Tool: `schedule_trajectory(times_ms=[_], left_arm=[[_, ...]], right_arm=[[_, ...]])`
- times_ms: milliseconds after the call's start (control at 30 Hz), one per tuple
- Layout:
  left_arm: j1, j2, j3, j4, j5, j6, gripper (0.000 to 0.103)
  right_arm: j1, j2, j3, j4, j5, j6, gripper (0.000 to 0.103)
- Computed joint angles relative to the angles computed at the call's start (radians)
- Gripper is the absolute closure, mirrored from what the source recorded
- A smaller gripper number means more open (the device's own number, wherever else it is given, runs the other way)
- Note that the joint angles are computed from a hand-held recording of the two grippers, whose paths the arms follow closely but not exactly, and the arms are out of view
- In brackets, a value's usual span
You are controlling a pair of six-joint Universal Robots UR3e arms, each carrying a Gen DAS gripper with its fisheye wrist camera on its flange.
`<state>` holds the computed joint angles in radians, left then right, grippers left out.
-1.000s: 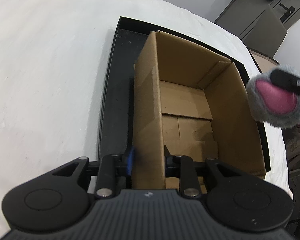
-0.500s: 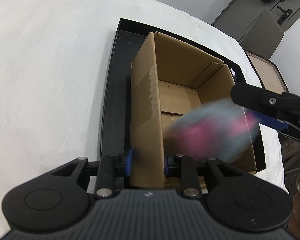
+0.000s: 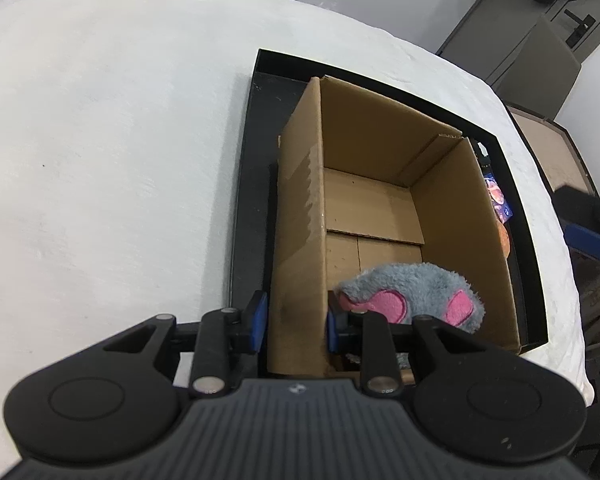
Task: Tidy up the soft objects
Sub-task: 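Carry the grey fluffy ball into the cardboard box and open the right tool, then move the right tool to the white crinkled plush and close on it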
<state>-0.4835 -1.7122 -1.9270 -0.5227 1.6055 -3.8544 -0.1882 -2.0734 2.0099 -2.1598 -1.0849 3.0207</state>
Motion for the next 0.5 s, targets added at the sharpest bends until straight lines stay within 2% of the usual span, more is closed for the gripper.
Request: schedule_trajectory(times_ms=[233, 367, 500], left_arm=[[-0.021, 0.011, 0.04, -0.04, 0.022, -0.009, 0.075], [-0.028, -0.007, 0.067, -0.046, 0.016, -0.017, 0.062], [-0.054, -0.05, 0.124, -0.057, 0.056, -0.02, 0.047]], right_arm=[[-0.052, -0.022, 0.045, 0.018, -0.037, -0.026, 0.015], [-0.061, -0.029, 0.079, 0.002, -0.072, -0.038, 0.01], [-0.063, -0.025, 0.11, -0.025, -0.113, -0.067, 0.005]])
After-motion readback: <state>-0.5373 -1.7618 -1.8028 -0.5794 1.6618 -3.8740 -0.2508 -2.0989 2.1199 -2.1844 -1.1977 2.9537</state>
